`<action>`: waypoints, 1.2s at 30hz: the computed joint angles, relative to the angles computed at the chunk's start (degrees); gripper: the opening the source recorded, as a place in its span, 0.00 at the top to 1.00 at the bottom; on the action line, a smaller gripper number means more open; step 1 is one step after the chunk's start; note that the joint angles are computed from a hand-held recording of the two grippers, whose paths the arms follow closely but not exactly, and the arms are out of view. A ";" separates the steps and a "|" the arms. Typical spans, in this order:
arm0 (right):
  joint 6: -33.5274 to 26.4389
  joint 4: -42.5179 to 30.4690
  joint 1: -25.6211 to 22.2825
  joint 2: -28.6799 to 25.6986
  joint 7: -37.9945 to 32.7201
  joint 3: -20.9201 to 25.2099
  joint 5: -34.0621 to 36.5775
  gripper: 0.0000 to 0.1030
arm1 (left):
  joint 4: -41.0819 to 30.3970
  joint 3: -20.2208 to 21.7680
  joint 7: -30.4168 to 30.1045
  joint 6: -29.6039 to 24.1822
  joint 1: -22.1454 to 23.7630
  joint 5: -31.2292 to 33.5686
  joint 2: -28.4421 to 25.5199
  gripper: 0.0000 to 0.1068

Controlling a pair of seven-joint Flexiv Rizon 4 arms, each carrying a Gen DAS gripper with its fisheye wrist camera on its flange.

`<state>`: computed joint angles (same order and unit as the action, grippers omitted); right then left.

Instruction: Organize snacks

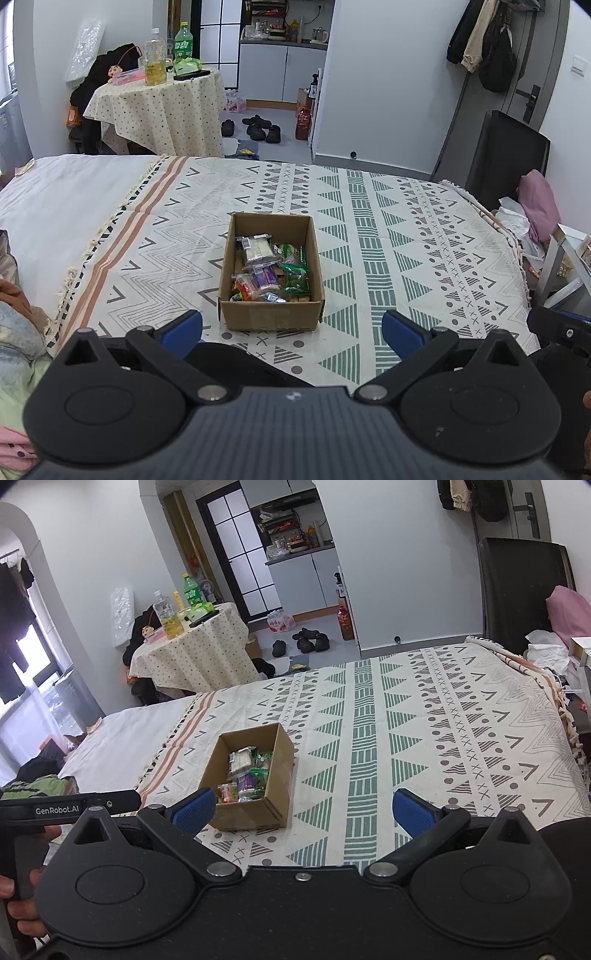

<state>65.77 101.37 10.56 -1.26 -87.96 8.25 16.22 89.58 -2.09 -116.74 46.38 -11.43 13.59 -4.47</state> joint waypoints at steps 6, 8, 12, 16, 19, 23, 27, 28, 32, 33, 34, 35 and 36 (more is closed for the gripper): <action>0.14 0.18 0.01 0.08 0.83 -0.04 -0.35 0.00 | -0.10 -0.07 0.02 0.07 -0.05 0.20 -0.02 0.04; 0.09 0.19 0.01 0.07 0.91 -0.06 -0.49 0.00 | -0.16 -0.08 -0.04 -0.04 -0.07 0.22 -0.05 0.04; -0.22 0.25 0.07 0.16 1.12 -0.04 -0.91 0.00 | -0.08 -0.10 -0.09 -0.15 -0.15 0.32 0.03 0.04; -0.33 0.24 0.12 0.24 0.78 -0.04 -0.58 0.00 | -0.03 -0.15 0.03 -0.02 -0.20 0.40 0.01 0.04; -0.48 0.35 0.16 0.45 0.34 0.01 -0.25 0.00 | -0.06 -0.17 -0.07 -0.07 -0.27 0.49 -0.01 0.04; -0.42 0.43 0.25 0.51 0.47 -0.06 -0.34 0.00 | -0.08 -0.18 -0.05 -0.06 -0.30 0.45 -0.03 0.04; -0.29 0.54 0.26 0.58 0.85 -0.11 -0.45 0.00 | -0.05 -0.26 -0.09 -0.03 -0.44 0.54 -0.04 0.04; -0.22 0.59 0.26 0.58 0.92 -0.11 -0.49 0.00 | -0.01 -0.27 -0.07 0.01 -0.47 0.54 -0.03 0.04; -0.57 0.34 0.23 0.53 0.29 -0.17 0.08 0.00 | 0.11 -0.30 -0.06 -0.05 -0.57 0.47 -0.01 0.04; -0.61 0.36 0.20 0.59 0.17 -0.17 0.16 0.00 | 0.10 -0.28 0.06 -0.08 -0.53 0.35 0.00 0.04; -0.53 0.42 0.18 0.63 0.19 -0.17 0.14 0.00 | 0.10 -0.28 0.06 -0.08 -0.53 0.35 0.00 0.04; -0.41 0.48 0.17 0.62 0.24 -0.19 0.13 0.00 | 0.17 -0.28 0.06 -0.08 -0.55 0.42 0.05 0.04; -0.44 0.51 0.16 0.64 0.31 -0.20 0.06 0.00 | 0.10 -0.28 0.03 -0.14 -0.54 0.42 0.01 0.04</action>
